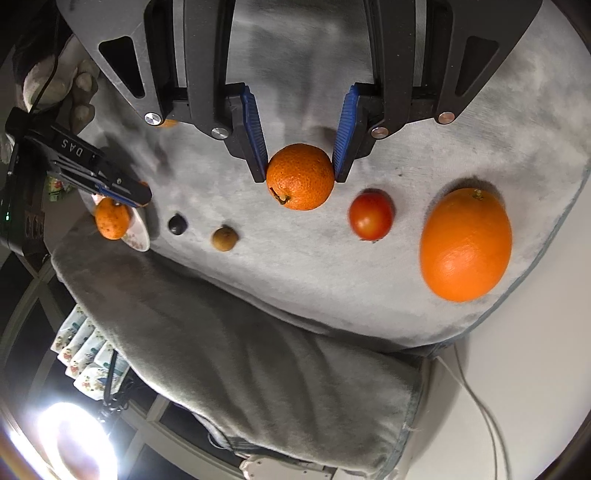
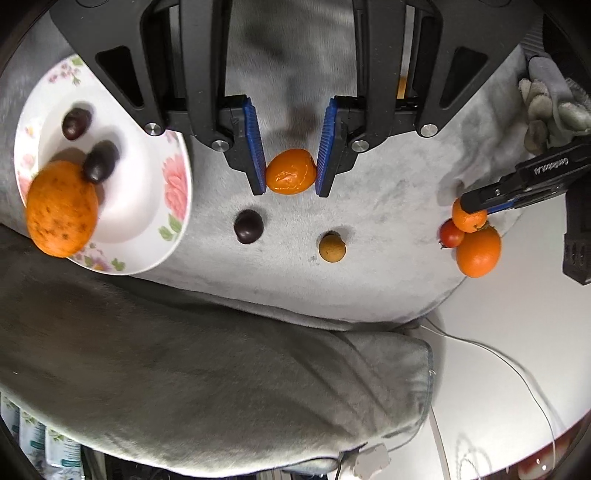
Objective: Organize fruits
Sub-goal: 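Carry the kumquat in the right gripper and mandarin in the left gripper to the floral plate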
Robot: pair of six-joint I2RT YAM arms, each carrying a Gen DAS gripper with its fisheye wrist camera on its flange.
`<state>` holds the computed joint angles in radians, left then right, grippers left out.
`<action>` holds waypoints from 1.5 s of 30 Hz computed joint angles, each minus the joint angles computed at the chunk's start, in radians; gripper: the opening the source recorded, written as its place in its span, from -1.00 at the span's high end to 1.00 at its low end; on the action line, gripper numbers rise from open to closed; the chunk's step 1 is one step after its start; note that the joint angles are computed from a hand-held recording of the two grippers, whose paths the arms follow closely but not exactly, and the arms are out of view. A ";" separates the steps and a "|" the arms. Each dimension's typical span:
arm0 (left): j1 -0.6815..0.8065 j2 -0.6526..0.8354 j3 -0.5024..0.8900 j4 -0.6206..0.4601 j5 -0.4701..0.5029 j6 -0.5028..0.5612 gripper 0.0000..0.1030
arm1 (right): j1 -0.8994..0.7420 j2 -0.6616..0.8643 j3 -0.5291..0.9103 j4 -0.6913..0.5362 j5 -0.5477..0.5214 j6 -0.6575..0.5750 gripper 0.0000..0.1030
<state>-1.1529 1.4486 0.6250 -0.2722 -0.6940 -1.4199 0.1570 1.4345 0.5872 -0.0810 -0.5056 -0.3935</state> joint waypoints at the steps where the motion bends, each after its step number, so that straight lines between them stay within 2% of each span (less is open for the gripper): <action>1: -0.004 -0.001 0.007 0.000 -0.004 0.006 0.34 | -0.016 -0.017 -0.009 -0.007 -0.007 -0.010 0.44; 14: -0.015 0.022 0.102 0.032 -0.021 0.118 0.34 | -0.306 -0.156 -0.001 -0.187 -0.170 -0.131 0.44; 24: 0.019 0.106 0.200 0.110 0.024 0.251 0.34 | -0.483 -0.152 0.044 -0.269 -0.252 -0.198 0.44; 34: 0.061 0.206 0.300 0.184 0.099 0.369 0.34 | -0.572 -0.106 0.077 -0.283 -0.275 -0.235 0.44; 45: 0.102 0.308 0.412 0.214 0.172 0.457 0.34 | -0.615 -0.047 0.109 -0.275 -0.278 -0.247 0.44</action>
